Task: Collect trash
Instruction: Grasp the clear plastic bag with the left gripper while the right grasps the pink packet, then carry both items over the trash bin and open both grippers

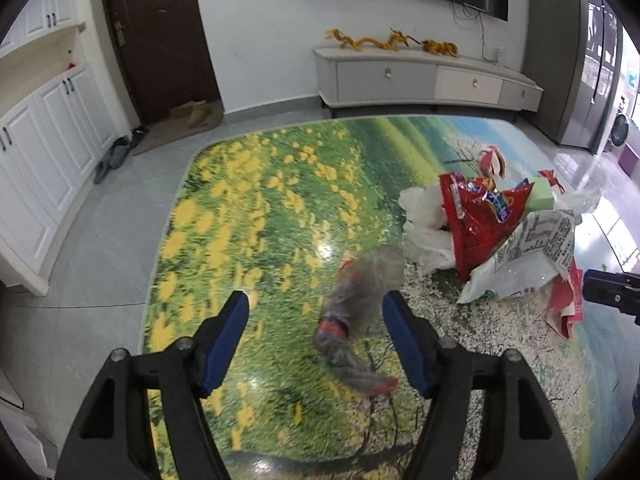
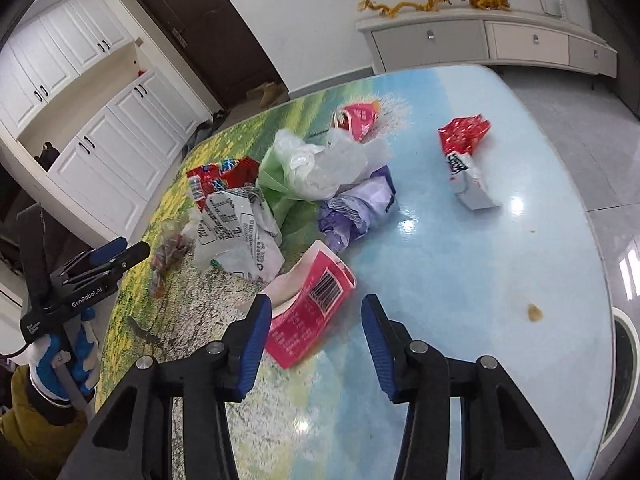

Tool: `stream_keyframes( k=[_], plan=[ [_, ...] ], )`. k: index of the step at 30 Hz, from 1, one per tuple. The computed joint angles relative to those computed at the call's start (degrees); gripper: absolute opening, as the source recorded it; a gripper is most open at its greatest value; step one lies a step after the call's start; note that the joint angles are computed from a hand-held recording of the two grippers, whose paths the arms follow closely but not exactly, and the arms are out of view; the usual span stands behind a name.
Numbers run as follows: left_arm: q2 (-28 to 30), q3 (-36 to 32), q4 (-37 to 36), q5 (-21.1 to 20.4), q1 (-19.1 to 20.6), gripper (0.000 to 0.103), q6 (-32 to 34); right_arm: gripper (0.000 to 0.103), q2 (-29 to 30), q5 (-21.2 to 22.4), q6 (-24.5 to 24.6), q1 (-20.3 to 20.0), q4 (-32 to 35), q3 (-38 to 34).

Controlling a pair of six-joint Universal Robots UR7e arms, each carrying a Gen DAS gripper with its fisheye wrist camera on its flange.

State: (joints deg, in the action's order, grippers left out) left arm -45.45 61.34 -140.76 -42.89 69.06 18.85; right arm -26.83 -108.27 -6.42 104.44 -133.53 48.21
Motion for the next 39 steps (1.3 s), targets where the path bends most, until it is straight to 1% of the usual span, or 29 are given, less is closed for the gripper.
stream_keyframes(
  k=[2,3,6,8,9,10,12,16,20,23,24,27,31,33,34,37,39],
  plan=[
    [1.2,-1.6,2.2,-1.1,0.6,0.058,-0.6,0.042,1.6,0.1,0.4,-0.3,2.5,-2.7],
    [1.7,-2.2,3.1,-1.6,0.9,0.056,-1.0,0.04,1.6,0.2,0.6,-0.5,3.1,-3.0],
    [2.4,-3.1,4.8,-2.9,1.5,0.045,-2.2,0.032,2.0,2.0,0.1,-0.8,4.3,-3.6],
    [2.6,-3.1,5.6,-3.9,1.8,0.029,-2.9,0.024,1.7,2.5,-1.2,-0.6,4.4,-3.1],
    [2.5,-2.9,5.9,-4.6,1.9,0.024,-3.0,0.021,1.4,2.6,-1.6,-0.5,4.3,-2.6],
    [2.4,-2.7,6.2,-5.1,1.9,0.017,-3.0,0.02,1.2,2.9,-1.9,-0.5,4.0,-2.1],
    [1.7,-1.0,5.1,-5.2,1.7,0.016,-2.5,0.018,0.8,3.3,-2.5,-0.6,3.3,-1.3],
    [-0.5,2.7,3.0,-5.4,1.0,0.014,-2.3,0.017,-1.5,3.6,-2.8,-0.5,0.7,2.7],
    [-4.0,7.8,-0.1,-5.9,-0.7,0.013,-2.0,0.016,-5.2,4.5,-2.7,-0.6,-3.5,8.9],
    [-6.2,10.8,-1.2,-8.2,-2.5,0.013,-0.8,0.016,-9.0,5.3,-3.4,-0.6,-8.6,14.4],
    [-6.9,12.1,-1.6,-9.3,-3.6,0.013,0.2,0.016,-10.4,5.4,-3.5,-0.7,-10.6,16.4],
    [-7.1,13.2,-0.8,-12.2,-6.2,0.013,1.7,0.016,-15.2,4.8,-3.6,-1.1,-16.9,22.4],
    [-4.5,11.5,2.3,-16.7,-9.8,0.013,3.7,0.016,-22.1,0.7,-4.0,-2.3,-25.4,30.4],
    [-1.9,9.4,5.5,-19.9,-11.8,0.013,4.1,0.016,-25.2,-1.7,-3.5,-3.3,-28.9,33.8],
    [-0.9,8.4,6.6,-20.6,-12.4,0.013,4.3,0.016,-27.1,-4.0,-3.3,-4.0,-31.2,35.9],
    [4.0,4.7,10.5,-23.4,-14.9,0.014,5.5,0.016,-30.0,-9.3,-2.2,-5.7,-34.0,38.8],
    [7.7,1.7,13.2,-25.3,-16.0,0.014,5.2,0.016,-32.1,-11.6,-1.1,-7.6,-35.1,41.0]
  ],
)
